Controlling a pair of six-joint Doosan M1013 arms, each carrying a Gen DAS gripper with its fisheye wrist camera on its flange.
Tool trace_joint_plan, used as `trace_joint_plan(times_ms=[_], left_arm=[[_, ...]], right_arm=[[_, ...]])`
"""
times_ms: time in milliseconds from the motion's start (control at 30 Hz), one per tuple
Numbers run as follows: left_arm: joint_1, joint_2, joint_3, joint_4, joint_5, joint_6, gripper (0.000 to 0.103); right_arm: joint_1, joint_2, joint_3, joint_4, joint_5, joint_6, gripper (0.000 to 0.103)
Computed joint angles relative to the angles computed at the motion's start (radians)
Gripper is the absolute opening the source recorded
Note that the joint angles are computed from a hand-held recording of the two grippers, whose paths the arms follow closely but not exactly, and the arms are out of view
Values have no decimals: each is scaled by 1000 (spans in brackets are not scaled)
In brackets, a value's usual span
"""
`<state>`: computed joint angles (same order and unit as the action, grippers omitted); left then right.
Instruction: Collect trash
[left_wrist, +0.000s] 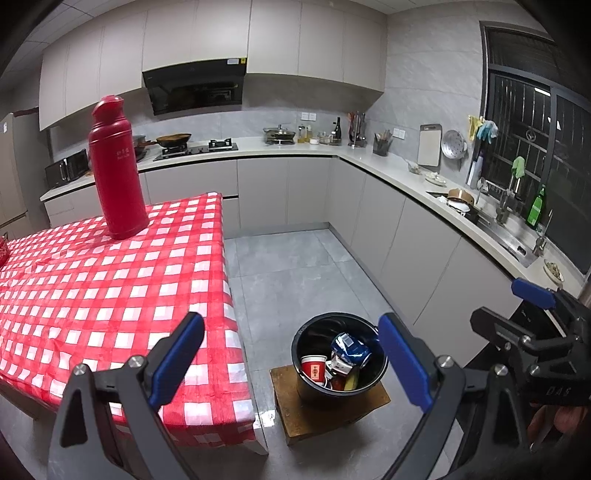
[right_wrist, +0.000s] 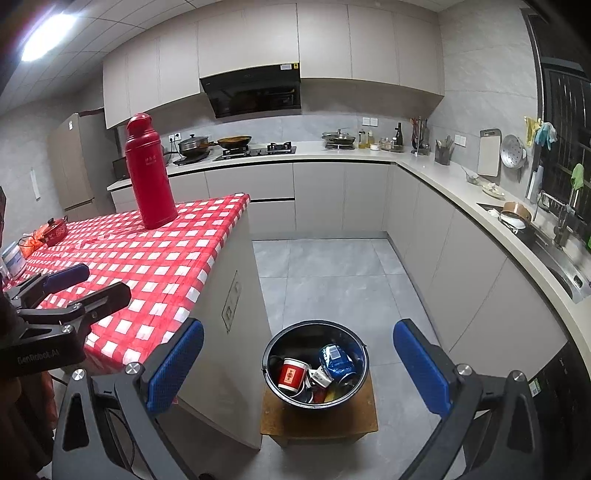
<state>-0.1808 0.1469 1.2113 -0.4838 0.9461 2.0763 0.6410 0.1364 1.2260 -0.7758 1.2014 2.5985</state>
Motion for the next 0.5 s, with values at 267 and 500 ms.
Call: trace_joint_plan(times_ms=[267, 500], left_arm=[[1, -2, 4, -2, -10, 1, 96], [-1, -3, 6, 1, -12, -1, 96]], right_arm=[[-3, -4, 4, -2, 2, -2, 103], [-4, -3, 3, -1, 3, -5, 103]])
